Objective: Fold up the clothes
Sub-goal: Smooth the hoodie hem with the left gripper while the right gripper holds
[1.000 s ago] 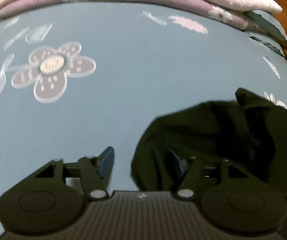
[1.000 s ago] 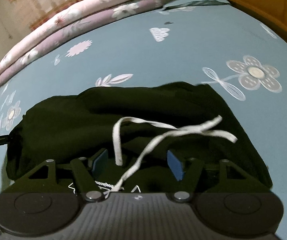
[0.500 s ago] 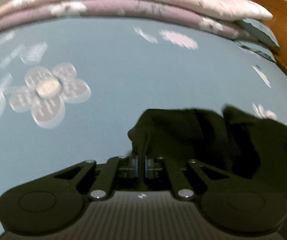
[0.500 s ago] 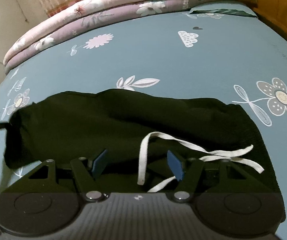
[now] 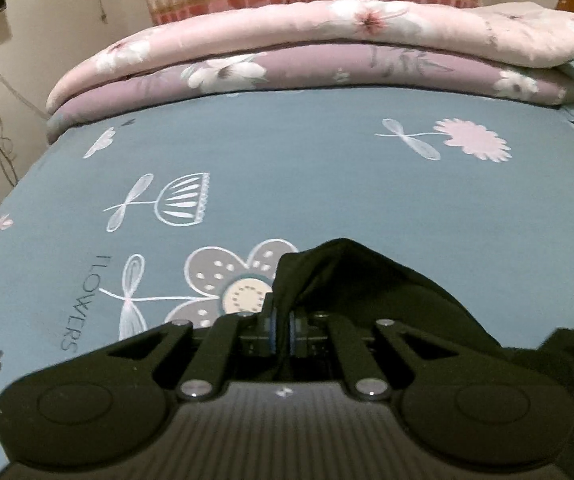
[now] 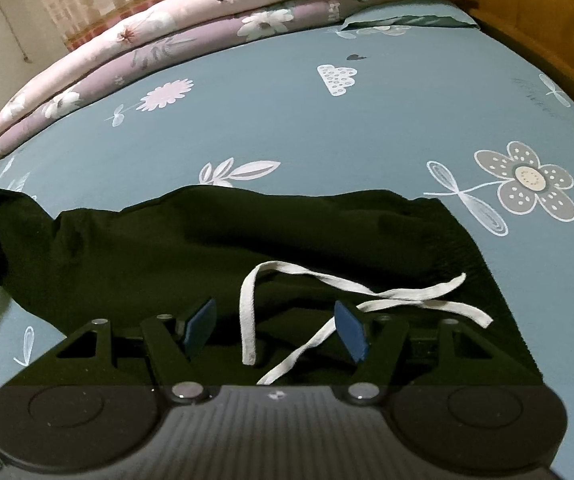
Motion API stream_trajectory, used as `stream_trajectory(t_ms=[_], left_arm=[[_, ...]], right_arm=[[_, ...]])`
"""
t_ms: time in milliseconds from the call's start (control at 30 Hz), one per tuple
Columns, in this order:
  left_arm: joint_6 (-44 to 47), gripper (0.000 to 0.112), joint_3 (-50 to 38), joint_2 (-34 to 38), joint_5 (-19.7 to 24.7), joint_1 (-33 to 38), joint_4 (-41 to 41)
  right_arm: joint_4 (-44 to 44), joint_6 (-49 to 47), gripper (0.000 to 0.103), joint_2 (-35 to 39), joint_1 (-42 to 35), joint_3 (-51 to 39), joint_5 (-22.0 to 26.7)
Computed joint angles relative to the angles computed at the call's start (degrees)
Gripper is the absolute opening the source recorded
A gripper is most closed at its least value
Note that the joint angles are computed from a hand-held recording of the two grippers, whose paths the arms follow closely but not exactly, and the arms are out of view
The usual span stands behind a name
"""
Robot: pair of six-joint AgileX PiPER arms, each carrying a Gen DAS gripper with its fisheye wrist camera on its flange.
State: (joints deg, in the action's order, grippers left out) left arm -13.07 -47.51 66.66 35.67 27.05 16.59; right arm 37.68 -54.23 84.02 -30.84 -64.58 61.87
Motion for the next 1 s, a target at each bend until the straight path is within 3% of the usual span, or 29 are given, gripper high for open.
stream_trajectory(t_ms=[233, 333, 400, 467, 533, 733, 1000], left_arm=[[-0.36, 0.004, -2.32, 2.13, 2.74, 3.09, 1.9], [2.87, 0.011, -1.76, 3.81, 2.56, 5.03, -0.2], [8.8, 0.016, -0.85, 3.93, 1.47, 7.87, -6.03], [13.78, 0.036, -0.57, 3.58, 1.58, 10.97, -11.63], [18.48, 0.042, -0.37, 2.58, 1.91, 14.09, -16.34], [31.43, 0.045, -1.51, -0.32, 4.72, 23.58, -29.01], [35.1, 0.044, 2.74, 2.92, 9.89, 35.62, -37.92]], right_arm=[[-0.32, 0.62, 0.07, -0.07, 0.12, -0.28, -0.35], [-0.4, 0.64, 0.071, 0.01, 0.36, -0.23, -0.53], [-0.53, 0.69, 0.071, 0.17, 0.81, -0.23, -0.6], [-0.7, 0.85, 0.071, 0.27, 1.33, -0.27, -0.6], [-0.89, 0.86, 0.071, 0.27, 1.9, -0.35, -0.55], [-1.07, 1.42, 0.072, 0.44, 3.59, -0.34, -0.94], [-1.72, 2.2, 0.072, 0.63, 4.71, 0.28, -1.64]])
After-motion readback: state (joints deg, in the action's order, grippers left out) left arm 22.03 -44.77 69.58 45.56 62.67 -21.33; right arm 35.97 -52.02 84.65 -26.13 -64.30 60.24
